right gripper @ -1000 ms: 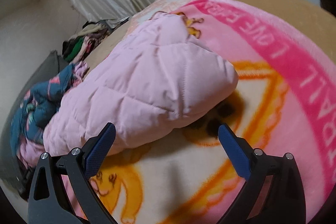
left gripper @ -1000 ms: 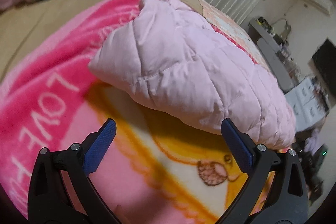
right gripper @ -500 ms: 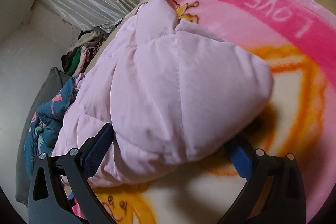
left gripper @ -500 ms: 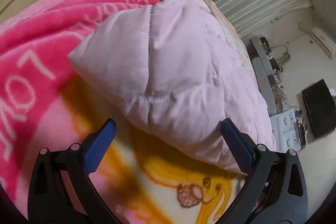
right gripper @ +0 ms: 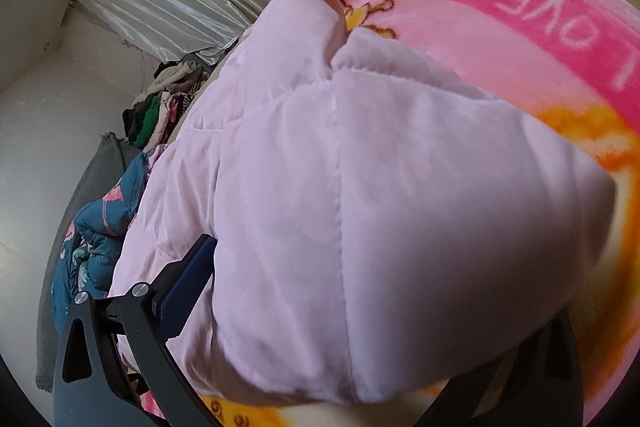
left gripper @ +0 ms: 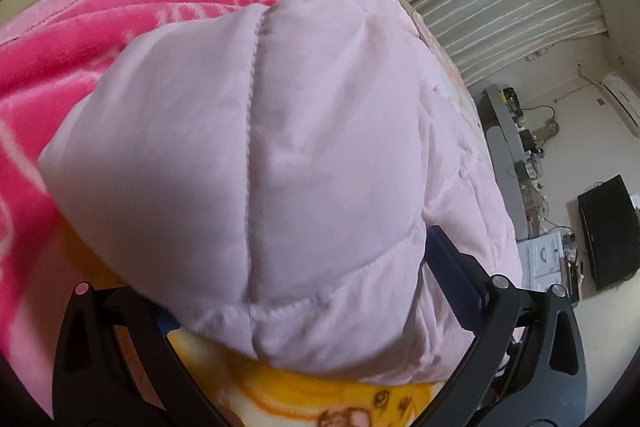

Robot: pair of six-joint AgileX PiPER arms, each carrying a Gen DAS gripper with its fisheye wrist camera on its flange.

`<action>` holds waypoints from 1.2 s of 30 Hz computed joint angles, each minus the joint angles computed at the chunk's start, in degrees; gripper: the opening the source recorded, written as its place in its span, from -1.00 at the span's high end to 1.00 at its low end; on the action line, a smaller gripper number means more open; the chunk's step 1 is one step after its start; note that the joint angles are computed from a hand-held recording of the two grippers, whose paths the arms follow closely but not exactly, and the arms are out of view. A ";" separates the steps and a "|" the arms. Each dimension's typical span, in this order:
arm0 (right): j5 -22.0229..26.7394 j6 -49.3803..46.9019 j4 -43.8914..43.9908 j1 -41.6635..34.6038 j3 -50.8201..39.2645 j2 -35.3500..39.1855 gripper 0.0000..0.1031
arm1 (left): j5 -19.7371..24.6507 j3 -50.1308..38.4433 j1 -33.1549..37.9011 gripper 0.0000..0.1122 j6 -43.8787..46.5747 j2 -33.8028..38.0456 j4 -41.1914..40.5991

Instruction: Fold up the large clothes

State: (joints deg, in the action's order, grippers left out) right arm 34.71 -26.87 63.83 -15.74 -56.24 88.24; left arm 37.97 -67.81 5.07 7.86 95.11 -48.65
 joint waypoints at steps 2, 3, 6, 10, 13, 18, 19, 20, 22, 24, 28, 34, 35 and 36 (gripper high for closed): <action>-0.30 -0.41 0.55 0.25 -0.41 0.52 -0.92 | -0.40 -0.40 -0.21 -0.69 -0.48 0.40 0.61; -0.64 -1.03 1.17 0.45 -0.63 0.89 -0.92 | -0.89 -0.68 -0.52 -0.69 -1.06 0.70 1.00; -2.35 -1.95 2.15 1.38 -0.59 1.07 -0.92 | -1.81 -0.96 -1.15 -0.69 -2.39 0.99 2.34; -4.20 -4.49 3.95 2.25 -0.01 0.47 -0.83 | -3.13 -1.78 -3.32 -0.48 -7.48 0.10 8.76; -6.20 -7.54 5.11 3.18 0.61 -1.18 -0.49 | -3.08 -3.46 -5.43 -0.19 -12.79 -0.87 16.97; -9.11 -6.45 -1.45 6.01 -0.23 -3.72 0.00 | -2.80 -5.14 -8.53 0.20 -17.86 -2.64 26.80; -9.68 -4.59 -4.88 6.82 -0.74 -4.19 0.03 | -2.78 -5.10 -8.88 0.25 -18.09 -3.09 28.02; -10.31 -2.67 -8.16 7.56 -1.02 -4.62 0.07 | -2.74 -5.13 -9.45 0.27 -18.84 -3.66 29.54; -12.37 3.49 -18.07 10.29 -1.41 -6.42 0.13 | -2.43 -5.15 -9.75 0.34 -19.37 -4.37 30.68; -13.38 8.21 -25.64 12.21 -1.68 -7.80 0.17 | -2.73 -4.47 -10.08 0.37 -19.43 -5.74 33.10; -14.47 11.55 -33.48 14.35 -1.46 -10.35 0.20 | -2.83 -3.06 -11.95 0.40 -22.30 -8.49 38.56; -15.54 14.23 -39.82 16.54 1.66 -15.69 0.22 | -2.59 -1.77 -12.46 0.42 -22.17 -11.42 41.14; -15.38 14.04 -40.08 16.68 2.18 -16.63 0.23 | -2.70 -1.13 -12.43 0.43 -21.88 -12.24 41.37; -14.62 11.98 -38.44 16.00 3.16 -18.33 0.24 | -2.68 -0.94 -12.59 0.43 -22.06 -12.69 41.87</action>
